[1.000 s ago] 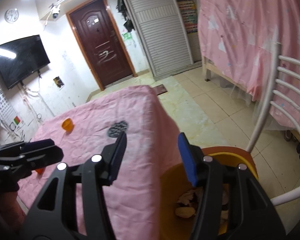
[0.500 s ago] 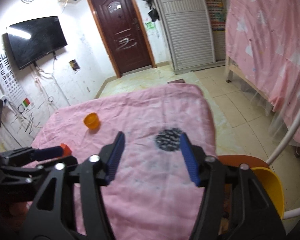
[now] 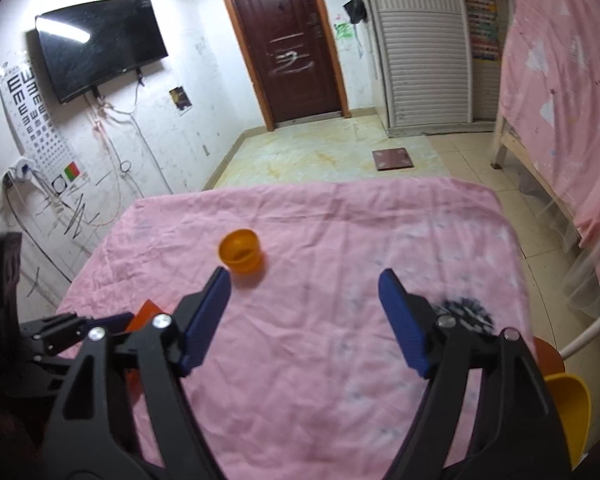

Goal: Collect trash
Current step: 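Grasp the second orange box with the left tool while the right tool grasps the orange cup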

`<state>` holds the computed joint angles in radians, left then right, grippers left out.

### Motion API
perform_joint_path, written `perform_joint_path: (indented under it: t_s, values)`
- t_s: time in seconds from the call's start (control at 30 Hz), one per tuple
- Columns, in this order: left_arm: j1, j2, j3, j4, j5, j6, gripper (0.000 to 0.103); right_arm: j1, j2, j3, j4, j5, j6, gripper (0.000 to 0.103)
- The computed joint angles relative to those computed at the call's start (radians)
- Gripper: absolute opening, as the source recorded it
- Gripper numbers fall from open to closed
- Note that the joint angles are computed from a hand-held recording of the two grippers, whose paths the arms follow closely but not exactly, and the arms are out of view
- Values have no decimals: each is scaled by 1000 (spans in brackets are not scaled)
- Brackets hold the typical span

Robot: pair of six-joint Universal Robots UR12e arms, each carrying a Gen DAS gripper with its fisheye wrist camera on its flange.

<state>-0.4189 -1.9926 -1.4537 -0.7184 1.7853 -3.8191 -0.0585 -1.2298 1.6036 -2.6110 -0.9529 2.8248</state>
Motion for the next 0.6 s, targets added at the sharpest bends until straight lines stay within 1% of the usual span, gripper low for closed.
perform_joint_path:
  t_s: [0.23,0.47,0.6]
  values:
    - [20,14,-33,6,-15,-16,57,51,31,-54,73,-32,-54,73]
    - [18,32,-63,7,-19,7,57,95,63,-100,127,-68,-95,74]
    - [10,40,-70,0,-14,19,54,116,81,-122,149,-93,-117,74]
